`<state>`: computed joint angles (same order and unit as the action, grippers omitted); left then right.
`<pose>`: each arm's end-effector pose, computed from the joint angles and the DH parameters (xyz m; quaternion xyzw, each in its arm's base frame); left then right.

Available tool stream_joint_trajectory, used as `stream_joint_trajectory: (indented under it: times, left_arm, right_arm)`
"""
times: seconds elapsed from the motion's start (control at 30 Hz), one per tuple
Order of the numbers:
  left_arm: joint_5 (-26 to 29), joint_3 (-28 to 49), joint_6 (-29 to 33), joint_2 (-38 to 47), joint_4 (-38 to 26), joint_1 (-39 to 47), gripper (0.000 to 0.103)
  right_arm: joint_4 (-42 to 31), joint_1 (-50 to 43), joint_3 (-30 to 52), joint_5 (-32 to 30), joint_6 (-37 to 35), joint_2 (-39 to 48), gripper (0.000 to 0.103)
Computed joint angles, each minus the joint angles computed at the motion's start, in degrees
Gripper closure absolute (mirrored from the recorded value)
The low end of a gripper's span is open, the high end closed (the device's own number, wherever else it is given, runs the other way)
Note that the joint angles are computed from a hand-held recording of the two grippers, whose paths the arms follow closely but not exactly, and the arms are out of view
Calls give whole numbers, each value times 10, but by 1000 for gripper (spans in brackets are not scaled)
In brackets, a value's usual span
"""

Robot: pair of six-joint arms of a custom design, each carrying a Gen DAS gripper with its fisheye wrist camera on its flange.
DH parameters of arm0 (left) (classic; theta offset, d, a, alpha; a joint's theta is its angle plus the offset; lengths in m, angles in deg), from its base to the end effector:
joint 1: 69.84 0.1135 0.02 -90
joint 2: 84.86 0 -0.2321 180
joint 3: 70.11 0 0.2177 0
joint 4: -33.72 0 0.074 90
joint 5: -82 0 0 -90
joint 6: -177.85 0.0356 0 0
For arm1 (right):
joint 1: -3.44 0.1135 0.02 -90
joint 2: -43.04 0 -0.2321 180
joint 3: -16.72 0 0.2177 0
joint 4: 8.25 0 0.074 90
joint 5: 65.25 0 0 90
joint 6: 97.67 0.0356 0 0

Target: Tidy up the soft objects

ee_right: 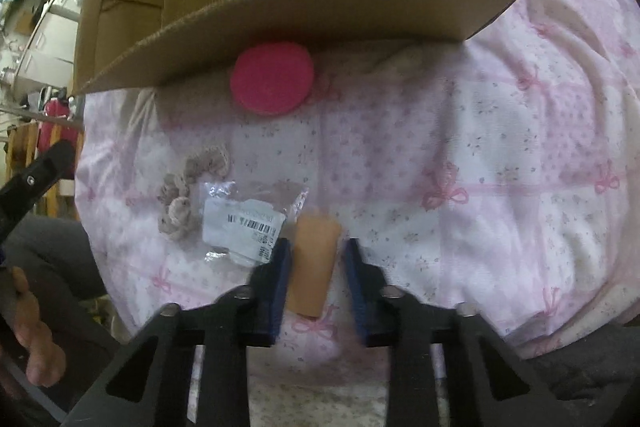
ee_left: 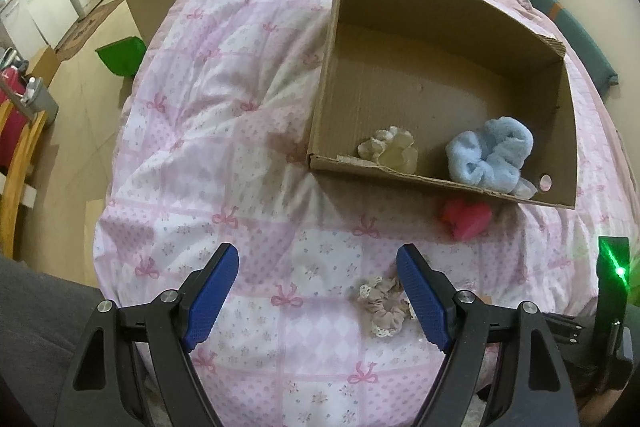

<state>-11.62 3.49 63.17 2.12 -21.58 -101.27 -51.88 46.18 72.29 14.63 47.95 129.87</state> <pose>0.2225 -0.1333 0.1929 0.0520 0.9809 -0.0596 0.1778 0.1586 0.1550 0.1270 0.0992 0.9825 0.1563 0.0194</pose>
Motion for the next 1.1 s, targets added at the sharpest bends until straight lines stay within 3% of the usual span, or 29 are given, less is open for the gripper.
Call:
stream_joint_trajectory:
  times: [0.07,0.23,0.33,0.47,0.7,0.73,0.8,0.83,0.87,1.1]
  left_arm:
    - [3,3,-2,7,-2,1,24]
    - [21,3,-1,28,-4,10,24]
    - [52,6,9,55,-9,12,25]
    - [130,17,23,107,-13,15,37]
    - [154,36,30,160,4,-22,37]
    - [154,38,31,166,6,-29,40]
    - [146,41,34,180,11,-43,62]
    - [146,44,37,187,11,-47,79]
    - [141,44,40,194,12,-51,87]
    - [127,5,44,119,11,-22,91]
  right_arm:
    - [2,5,-1,7,2,-9,97]
    - [-3,-1,-20,54,20,-93,97]
    - [-11,-2,-33,97,38,-167,97]
    - [-17,-3,-46,123,56,-223,97]
    - [-9,-29,-56,108,48,-237,97]
    - [-7,-32,-57,105,45,-234,97]
    - [-9,-32,-56,105,43,-232,97]
    - [-1,-24,-57,109,50,-223,97]
    - [0,-23,-57,110,51,-222,97]
    - [-5,-23,-61,111,56,-232,97]
